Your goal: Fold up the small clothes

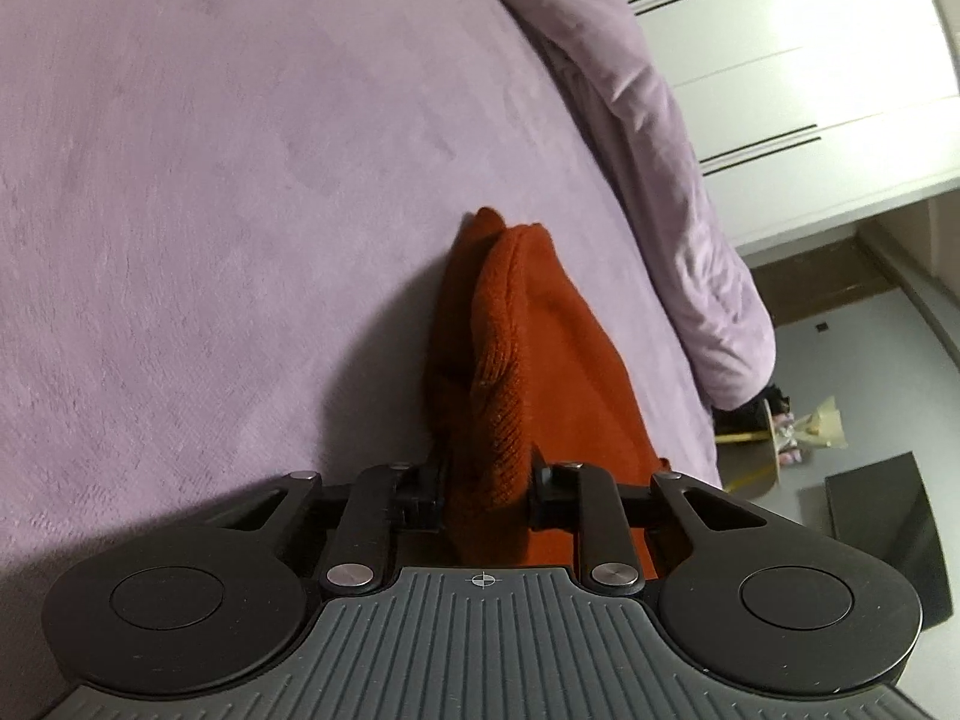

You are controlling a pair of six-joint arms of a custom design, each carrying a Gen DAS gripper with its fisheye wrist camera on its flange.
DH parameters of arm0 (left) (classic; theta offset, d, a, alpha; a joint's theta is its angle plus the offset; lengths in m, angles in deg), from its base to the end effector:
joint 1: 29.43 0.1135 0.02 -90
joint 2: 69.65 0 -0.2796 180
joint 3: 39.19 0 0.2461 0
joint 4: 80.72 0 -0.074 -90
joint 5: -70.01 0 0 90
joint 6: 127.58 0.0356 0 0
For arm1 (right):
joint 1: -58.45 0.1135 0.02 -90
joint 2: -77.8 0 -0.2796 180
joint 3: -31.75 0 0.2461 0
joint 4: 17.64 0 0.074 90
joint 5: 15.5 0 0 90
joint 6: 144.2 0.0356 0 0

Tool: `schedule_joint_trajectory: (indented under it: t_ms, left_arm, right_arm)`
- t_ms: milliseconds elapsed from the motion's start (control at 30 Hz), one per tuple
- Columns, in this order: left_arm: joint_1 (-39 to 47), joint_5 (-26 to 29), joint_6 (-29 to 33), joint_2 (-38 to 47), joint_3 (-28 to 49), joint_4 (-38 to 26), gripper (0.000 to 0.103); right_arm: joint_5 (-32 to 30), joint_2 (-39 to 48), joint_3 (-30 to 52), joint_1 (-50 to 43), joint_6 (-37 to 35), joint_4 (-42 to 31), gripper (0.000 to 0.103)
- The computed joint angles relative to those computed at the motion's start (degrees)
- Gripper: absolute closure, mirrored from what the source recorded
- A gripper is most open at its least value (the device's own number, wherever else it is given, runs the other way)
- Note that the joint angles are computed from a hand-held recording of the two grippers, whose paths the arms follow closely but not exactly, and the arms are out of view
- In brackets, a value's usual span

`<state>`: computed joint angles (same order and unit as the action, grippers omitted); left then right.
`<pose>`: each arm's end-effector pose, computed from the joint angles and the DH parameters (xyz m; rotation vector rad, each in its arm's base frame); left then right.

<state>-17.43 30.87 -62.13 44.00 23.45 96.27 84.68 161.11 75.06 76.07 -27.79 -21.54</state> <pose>0.3419 0.0444 0.1003 -0.3940 2.3552 -1.1991 0.2445 0.0710 0.1574 0.2663 2.3135 0.1790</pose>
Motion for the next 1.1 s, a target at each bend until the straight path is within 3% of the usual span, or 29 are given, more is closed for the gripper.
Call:
schedule_joint_trajectory:
  t_ms: [100,167,267,333,400,500,600,733,900,933,1000,1100]
  left_arm:
    - [-0.8,-2.06,1.87,-2.15,-0.32,-1.69,0.079]
    - [-1.83,-4.7,3.29,-4.61,-0.77,-3.77,0.08]
    - [-2.47,-6.09,5.01,-7.4,-0.88,-4.95,0.08]
    - [-3.8,-7.63,5.83,-10.2,-1.11,-5.53,0.081]
    - [-6.11,-10.63,8.01,-14.25,-1.93,-6.17,0.081]
    - [-12.59,-16.39,15.08,-22.43,-4.09,-6.74,0.081]
    - [-21.96,-22.08,20.26,-28.59,-5.27,-7.31,0.081]
    - [-35.81,-30.45,21.33,-27.18,-5.52,-4.89,0.081]
    - [-45.01,-36.71,21.17,-19.31,-5.64,-1.9,0.077]
    - [-45.67,-37.52,21.95,-19.51,-7.89,1.24,0.075]
    - [-44.91,-34.91,23.73,-20.9,-10.07,2.92,0.053]
    - [-41.5,-28.06,27.6,-25.21,-12.21,-0.81,0.049]
  right_arm:
    - [2.46,-3.6,-4.33,1.07,1.72,4.36,0.091]
    - [-3.05,0.73,-4.12,-0.99,-2.1,4.44,0.091]
    - [-10.81,-3.4,-3.16,-6.04,-4.06,0.03,0.092]
    - [-14.87,-8.76,-4.76,-9.89,-2.39,-1.17,0.091]
    - [-13.85,-16.43,-7.89,-12.08,-2.29,-1.94,0.091]
    - [-15.08,-26.82,-11.09,-17.36,-2.66,-5.97,0.09]
    - [-20.83,-33.01,-12.45,-27.15,-2.54,-10.73,0.089]
    - [-29.3,-40.58,-13.98,-41.56,-5.27,-16.36,0.089]
    - [-37.35,-39.31,-12.44,-55.86,-13.45,-21.14,0.089]
    - [-38.44,-39.46,-12.37,-57.66,-15.12,-22.4,0.089]
    - [-40.71,-39.3,-11.96,-60.81,-18.59,-24.66,0.089]
    - [-40.73,-38.48,-11.04,-59.6,-18.61,-24.91,0.089]
